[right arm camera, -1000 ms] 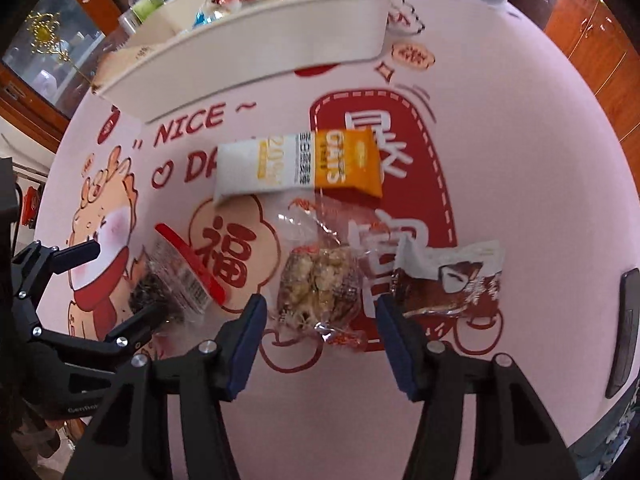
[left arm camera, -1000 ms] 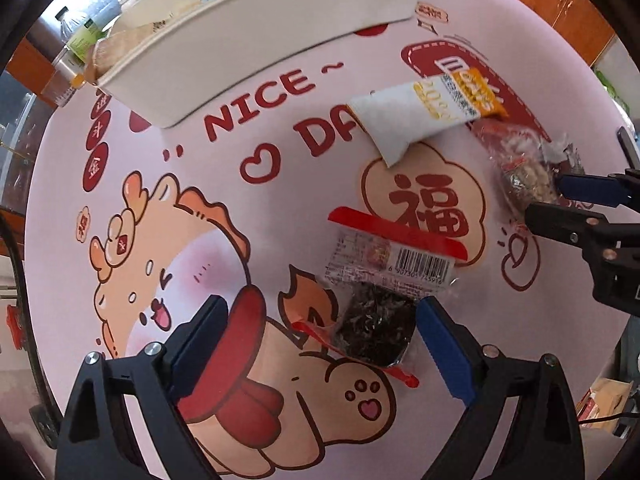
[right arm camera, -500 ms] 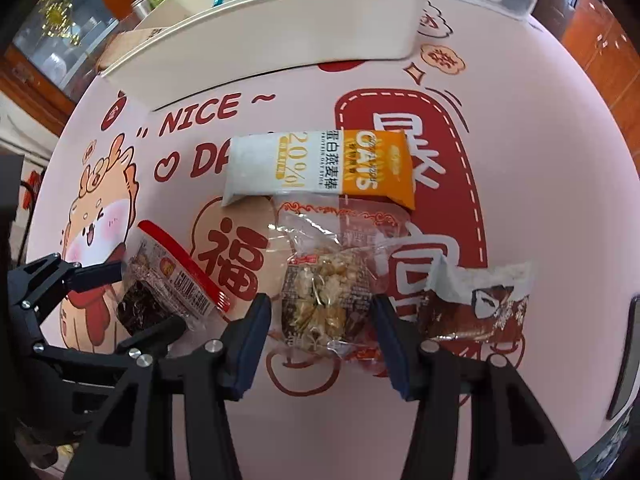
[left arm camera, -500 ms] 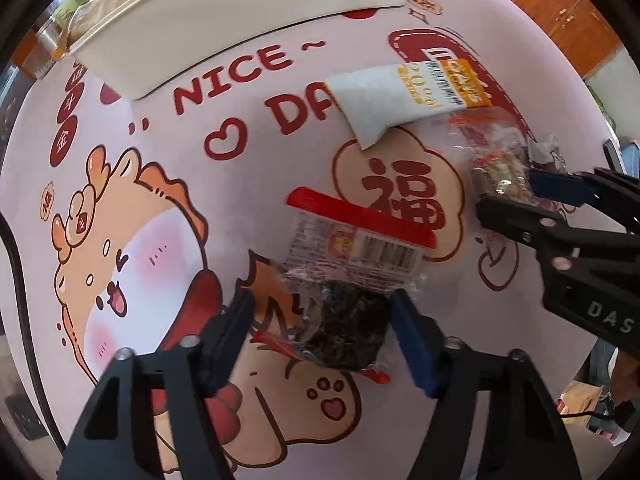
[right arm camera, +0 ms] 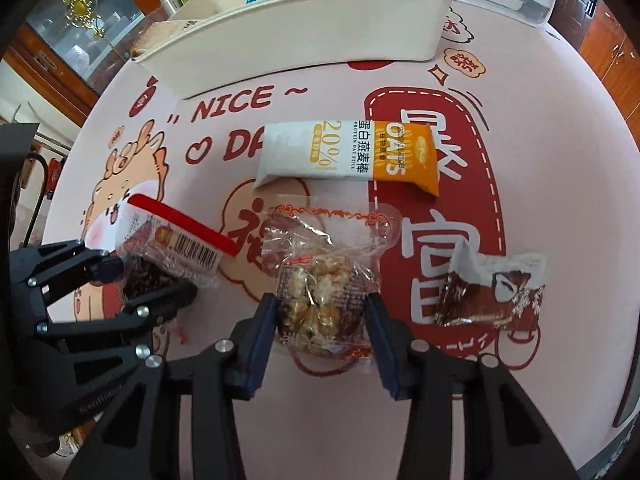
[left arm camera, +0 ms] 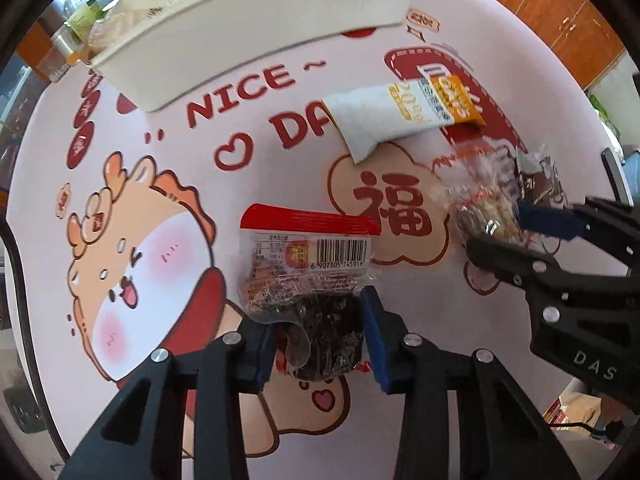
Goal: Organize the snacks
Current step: 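Lift and carry the dark snack bag and nut bag over the white tray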
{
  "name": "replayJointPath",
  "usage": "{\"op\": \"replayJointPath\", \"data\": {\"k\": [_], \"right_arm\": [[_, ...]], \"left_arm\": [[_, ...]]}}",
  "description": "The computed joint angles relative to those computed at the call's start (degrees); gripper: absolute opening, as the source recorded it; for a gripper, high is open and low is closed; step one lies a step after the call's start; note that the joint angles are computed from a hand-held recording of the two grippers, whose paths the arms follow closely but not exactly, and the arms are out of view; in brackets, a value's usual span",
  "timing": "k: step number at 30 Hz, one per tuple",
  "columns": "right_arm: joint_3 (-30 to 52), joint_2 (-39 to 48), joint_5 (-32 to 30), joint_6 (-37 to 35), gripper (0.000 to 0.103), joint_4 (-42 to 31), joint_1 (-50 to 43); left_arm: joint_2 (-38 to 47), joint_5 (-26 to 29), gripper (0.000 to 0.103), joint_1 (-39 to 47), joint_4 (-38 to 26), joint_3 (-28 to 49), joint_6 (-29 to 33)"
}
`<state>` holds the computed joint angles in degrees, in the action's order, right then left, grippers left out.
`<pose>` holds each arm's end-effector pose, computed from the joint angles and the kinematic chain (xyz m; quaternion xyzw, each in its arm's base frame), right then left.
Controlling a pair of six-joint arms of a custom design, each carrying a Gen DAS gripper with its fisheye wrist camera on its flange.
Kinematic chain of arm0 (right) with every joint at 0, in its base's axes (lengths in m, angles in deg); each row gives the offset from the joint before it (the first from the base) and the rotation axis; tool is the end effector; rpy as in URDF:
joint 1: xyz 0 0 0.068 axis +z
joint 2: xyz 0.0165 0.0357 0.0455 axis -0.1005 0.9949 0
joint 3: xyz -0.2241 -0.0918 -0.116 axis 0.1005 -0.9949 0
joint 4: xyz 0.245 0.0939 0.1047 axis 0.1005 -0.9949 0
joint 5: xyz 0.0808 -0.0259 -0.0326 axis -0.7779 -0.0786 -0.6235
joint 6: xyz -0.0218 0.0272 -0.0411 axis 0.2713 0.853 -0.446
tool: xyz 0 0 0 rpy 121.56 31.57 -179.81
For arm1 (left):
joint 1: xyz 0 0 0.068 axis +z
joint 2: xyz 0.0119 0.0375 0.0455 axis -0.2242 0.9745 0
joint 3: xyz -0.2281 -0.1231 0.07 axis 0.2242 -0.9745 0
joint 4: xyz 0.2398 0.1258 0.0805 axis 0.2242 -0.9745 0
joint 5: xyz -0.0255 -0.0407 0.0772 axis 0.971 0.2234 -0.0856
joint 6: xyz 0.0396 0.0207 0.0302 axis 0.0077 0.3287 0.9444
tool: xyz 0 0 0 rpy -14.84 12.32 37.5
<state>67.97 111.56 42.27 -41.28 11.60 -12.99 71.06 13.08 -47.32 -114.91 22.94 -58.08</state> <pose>0.2644 -0.0255 0.1654 -0.2270 0.9657 0.0862 0.0922 0.2187 -0.1456 0.1243 0.0091 0.9933 -0.0182 0.1138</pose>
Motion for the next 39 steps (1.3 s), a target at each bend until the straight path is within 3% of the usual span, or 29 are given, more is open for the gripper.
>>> {"op": "replayJointPath", "data": {"k": [10, 21, 33, 39], "right_arm": [[7.8, -2.2, -6.2, -1.2, 0.045, -7.0, -1.2], [28.0, 1.6, -14.3, -1.5, 0.045, -13.5, -1.7], [55.7, 11.9, -18.6, 3.0, 0.045, -13.8, 0.0], [67.0, 18.5, -19.2, 8.6, 0.045, -12.8, 1.8]], "left_arm": [[-9.3, -3.7, 0.037, 1.2, -8.9, 6.1, 0.2], [-9.1, -16.6, 0.037, 5.7, -18.0, 25.8, 7.7], [-3.2, -22.6, 0.037, 11.6, -19.0, 44.5, 13.6], [1.1, -20.0, 0.036, 16.2, -16.1, 50.4, 15.8]]}}
